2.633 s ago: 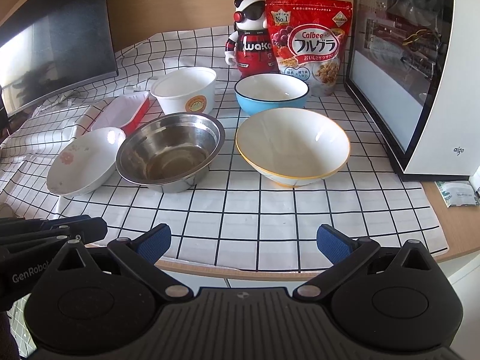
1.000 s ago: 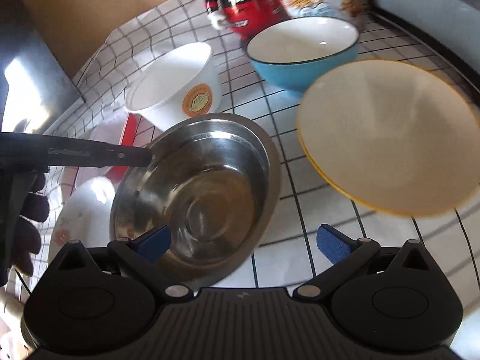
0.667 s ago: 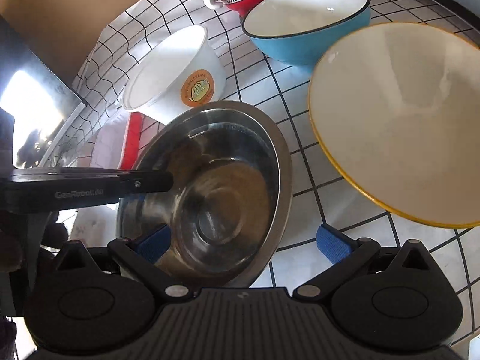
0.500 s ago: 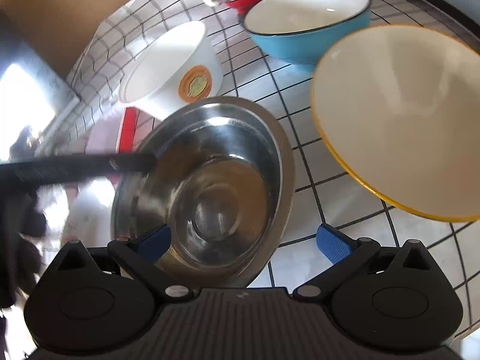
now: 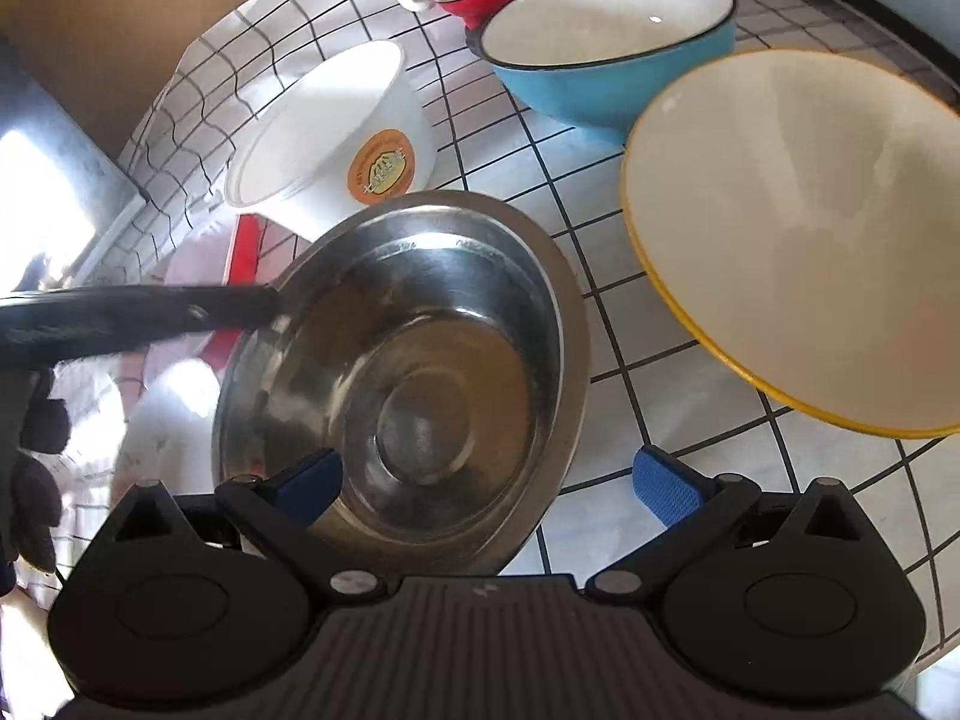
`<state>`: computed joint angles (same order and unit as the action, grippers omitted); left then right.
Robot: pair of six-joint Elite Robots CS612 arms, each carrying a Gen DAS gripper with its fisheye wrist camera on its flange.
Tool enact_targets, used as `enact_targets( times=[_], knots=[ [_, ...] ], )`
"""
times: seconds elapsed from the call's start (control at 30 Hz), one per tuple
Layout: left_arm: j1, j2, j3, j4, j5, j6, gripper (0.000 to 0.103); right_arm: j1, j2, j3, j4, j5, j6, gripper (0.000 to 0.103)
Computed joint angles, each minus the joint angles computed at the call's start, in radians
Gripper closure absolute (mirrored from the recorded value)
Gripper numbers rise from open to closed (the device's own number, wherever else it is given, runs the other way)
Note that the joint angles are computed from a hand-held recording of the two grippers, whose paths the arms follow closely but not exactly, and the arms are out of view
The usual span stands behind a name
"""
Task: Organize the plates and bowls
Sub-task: 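Lift the steel bowl with both tools over the pink-flowered white bowl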
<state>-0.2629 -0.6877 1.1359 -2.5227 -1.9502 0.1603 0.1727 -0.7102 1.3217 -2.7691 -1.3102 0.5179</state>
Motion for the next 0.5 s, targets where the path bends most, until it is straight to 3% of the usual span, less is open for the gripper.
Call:
enact_targets(
  times=[0.13, 0.23, 0.33, 0.37, 0.5],
  knots=[
    [-0.002, 0.007, -0.024, 0.028, 0.019, -0.007, 0.087, -0.012, 0.004, -0.008, 0.012, 0.046, 0.029, 0.000],
    [-0.010, 0.022, -0.044, 0.063, 0.047, 0.007, 0.087, -0.002, -0.001, -0.002, 0.000, 0.002, 0.024, 0.001],
    [-0.022, 0.026, -0.040, 0.053, 0.130, -0.011, 0.085, 0.019, -0.012, 0.007, -0.037, -0.100, -0.045, 0.003],
    [-0.021, 0.027, -0.040, 0.051, 0.135, -0.017, 0.080, 0.023, -0.014, 0.007, -0.039, -0.111, -0.053, 0.004],
    [-0.016, 0.034, -0.047, 0.093, 0.094, -0.018, 0.077, 0.027, -0.012, -0.001, 0.000, -0.115, -0.056, 0.008]
  ],
)
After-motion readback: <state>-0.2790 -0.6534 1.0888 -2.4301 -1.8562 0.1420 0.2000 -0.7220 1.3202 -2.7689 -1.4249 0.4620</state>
